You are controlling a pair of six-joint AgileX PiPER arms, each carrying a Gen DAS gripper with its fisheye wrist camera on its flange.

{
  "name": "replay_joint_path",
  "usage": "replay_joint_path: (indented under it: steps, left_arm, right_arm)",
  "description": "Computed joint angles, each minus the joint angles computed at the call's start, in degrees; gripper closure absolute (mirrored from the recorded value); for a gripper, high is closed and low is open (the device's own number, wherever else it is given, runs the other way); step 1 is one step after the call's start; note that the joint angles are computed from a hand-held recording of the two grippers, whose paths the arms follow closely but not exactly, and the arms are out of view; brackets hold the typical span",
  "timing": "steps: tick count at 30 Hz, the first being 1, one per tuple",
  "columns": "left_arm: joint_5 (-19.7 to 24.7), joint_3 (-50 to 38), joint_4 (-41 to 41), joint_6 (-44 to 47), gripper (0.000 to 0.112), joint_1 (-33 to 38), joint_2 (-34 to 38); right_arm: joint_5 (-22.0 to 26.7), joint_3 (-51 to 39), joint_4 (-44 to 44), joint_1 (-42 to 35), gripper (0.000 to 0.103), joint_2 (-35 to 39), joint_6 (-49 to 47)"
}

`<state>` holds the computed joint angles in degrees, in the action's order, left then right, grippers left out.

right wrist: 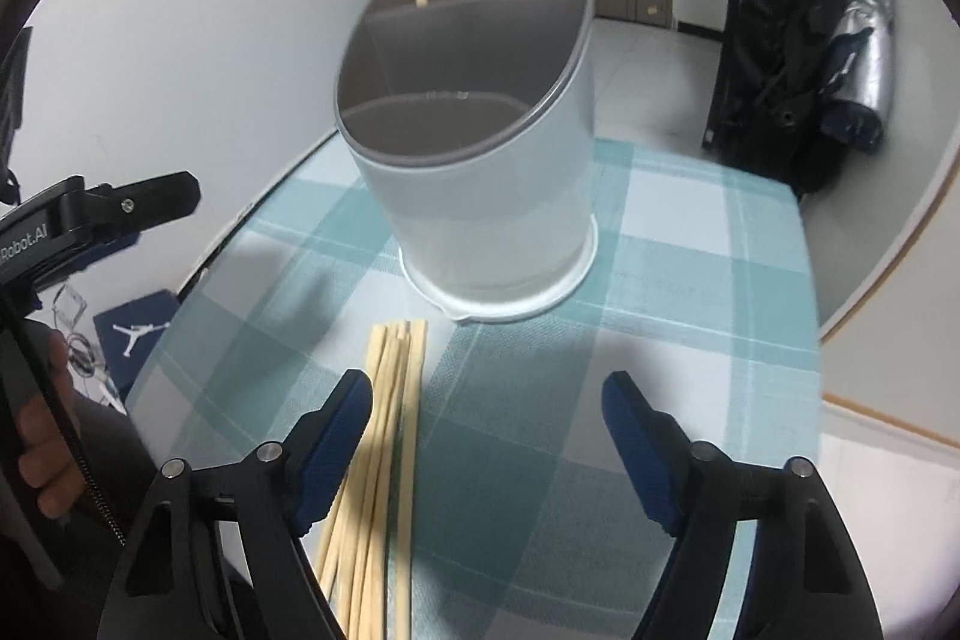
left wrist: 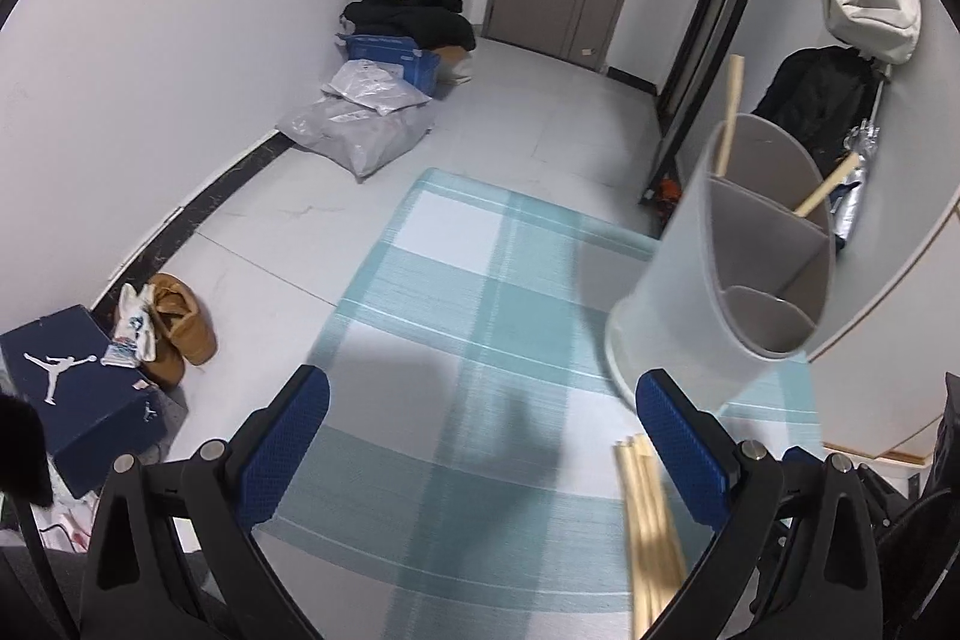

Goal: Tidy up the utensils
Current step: 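Lower the right gripper to the chopstick bundle and pinch one chopstick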

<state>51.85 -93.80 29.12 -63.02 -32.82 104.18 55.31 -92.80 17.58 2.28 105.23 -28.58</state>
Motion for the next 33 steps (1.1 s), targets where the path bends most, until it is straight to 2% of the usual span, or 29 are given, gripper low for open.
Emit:
replay_joint_path:
  steps: [6,12,20,24,28,30,33]
  left_arm:
    - [-0.59,0.80,-2.94,1.67,0.012,1.65,-0.34]
    - [-0.71,0.99,-2.32,1.55,0.012,2.53,-0.68]
    - [-1.31,1.76,-3.63,2.02,0.012,3.58,-1.20]
    - [-1.40,2.67,-3.37,1.93,0.012,3.82,-1.69]
    - [-0.98,3.18,-3.71,2.42,0.012,4.21,-1.65]
    - [-0.87,3.45,-4.18,2.72,0.012,4.55,-1.66]
    - [-0.40,3.35,-4.47,2.81,0.012,4.66,-1.38]
  right_arm:
    - [1.17,-2.44,-4.71,2.56,0.029,3.39,3.02]
    - [2.22,-3.59,-9.88,5.06,0.043,6.02,5.50]
    - [-0.01,-2.27,-13.68,7.89,0.045,6.17,6.37]
    - [-2.11,-1.49,-14.47,8.86,0.049,6.02,6.03]
    - [-1.97,-2.39,-12.17,8.61,0.056,7.08,6.01]
    - [-2.87,-2.18,-12.04,9.06,0.057,7.14,6.50]
    - [-3.93,-1.37,-11.03,9.02,0.066,6.79,5.13]
